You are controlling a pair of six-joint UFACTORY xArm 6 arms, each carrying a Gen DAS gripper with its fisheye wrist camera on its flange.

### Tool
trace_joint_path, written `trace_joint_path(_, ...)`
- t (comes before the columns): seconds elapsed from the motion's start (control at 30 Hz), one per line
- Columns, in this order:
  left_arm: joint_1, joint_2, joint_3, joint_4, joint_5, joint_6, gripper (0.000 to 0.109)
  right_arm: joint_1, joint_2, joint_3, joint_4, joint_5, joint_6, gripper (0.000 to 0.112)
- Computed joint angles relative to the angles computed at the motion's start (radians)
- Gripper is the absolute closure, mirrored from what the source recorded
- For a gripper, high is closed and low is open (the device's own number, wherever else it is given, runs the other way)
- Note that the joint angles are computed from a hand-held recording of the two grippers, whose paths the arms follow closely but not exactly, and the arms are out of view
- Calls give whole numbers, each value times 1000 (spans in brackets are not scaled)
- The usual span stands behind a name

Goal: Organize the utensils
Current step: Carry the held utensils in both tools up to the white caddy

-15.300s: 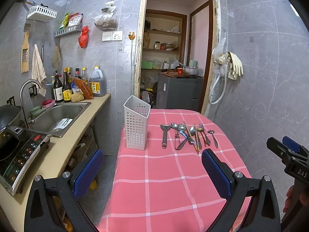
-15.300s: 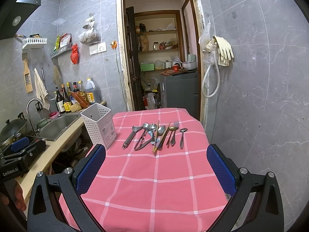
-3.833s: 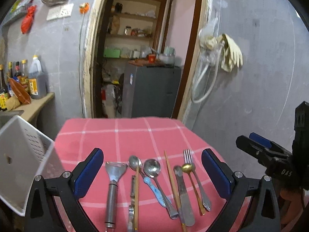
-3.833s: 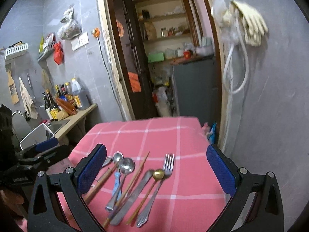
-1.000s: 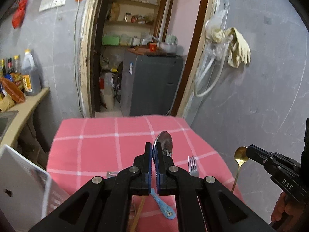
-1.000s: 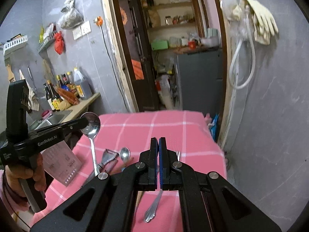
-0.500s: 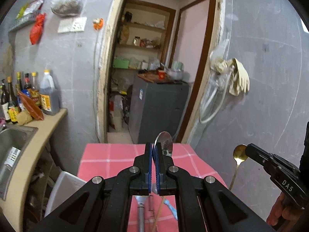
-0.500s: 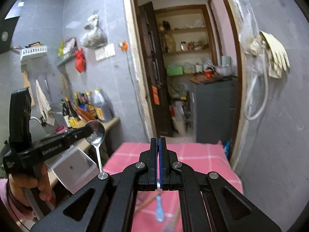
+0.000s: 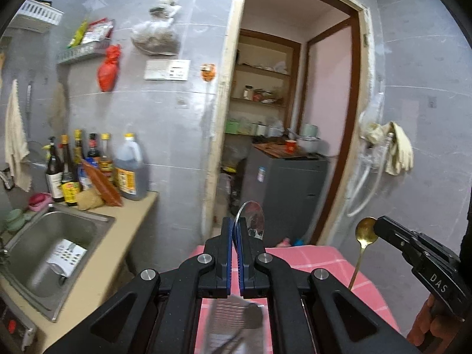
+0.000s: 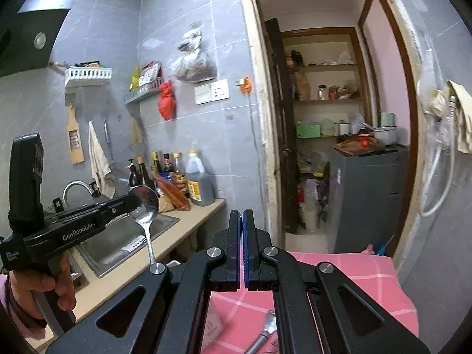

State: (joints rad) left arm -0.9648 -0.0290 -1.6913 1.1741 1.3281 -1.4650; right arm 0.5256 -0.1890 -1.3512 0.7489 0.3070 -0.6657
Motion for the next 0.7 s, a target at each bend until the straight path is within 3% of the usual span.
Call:
trace_joint_path(0.4, -15, -57, 142, 28, 81, 30, 105, 105, 71, 29, 30, -130, -62, 110)
trace_joint_path(0.7, -5, -78, 201, -15, 46, 32, 105, 106, 85, 47, 53, -96, -91, 110)
